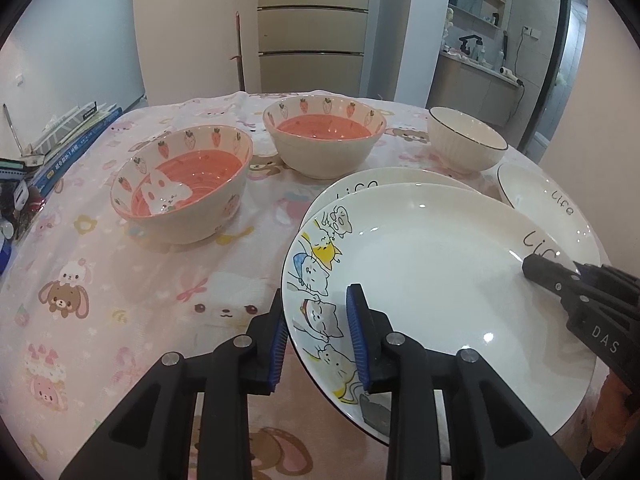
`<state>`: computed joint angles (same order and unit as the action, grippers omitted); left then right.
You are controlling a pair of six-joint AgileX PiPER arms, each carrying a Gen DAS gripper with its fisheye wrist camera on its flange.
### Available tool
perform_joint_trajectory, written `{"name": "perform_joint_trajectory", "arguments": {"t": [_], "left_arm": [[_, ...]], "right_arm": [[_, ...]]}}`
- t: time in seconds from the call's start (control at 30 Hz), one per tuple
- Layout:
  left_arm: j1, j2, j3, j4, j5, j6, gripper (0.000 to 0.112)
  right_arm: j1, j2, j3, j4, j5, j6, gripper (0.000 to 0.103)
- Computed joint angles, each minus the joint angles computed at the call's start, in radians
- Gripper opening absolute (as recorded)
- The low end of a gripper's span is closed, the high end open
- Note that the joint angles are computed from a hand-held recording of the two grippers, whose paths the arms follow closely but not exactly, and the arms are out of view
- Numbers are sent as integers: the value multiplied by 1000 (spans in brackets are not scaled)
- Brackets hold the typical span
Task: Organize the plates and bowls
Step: 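Lower the cartoon plate onto the white plate and open both tools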
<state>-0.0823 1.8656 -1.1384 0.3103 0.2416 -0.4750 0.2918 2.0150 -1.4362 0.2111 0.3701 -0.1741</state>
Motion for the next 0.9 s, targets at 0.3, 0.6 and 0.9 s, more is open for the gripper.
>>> {"name": "perform_joint_trajectory", "arguments": {"t": [0.3, 0.6, 0.9], "left_arm": [[-39, -35, 32, 193, 33, -189, 35], [-5, -91, 85, 23, 4, -38, 36], [-22, -154, 147, 143, -30, -138, 36]], "right_arm": [[-2, 1, -2, -66, 21, 53, 22], [-12, -10, 18, -72, 17, 51, 22], [-26, -62, 68, 22, 23, -56, 22]]}}
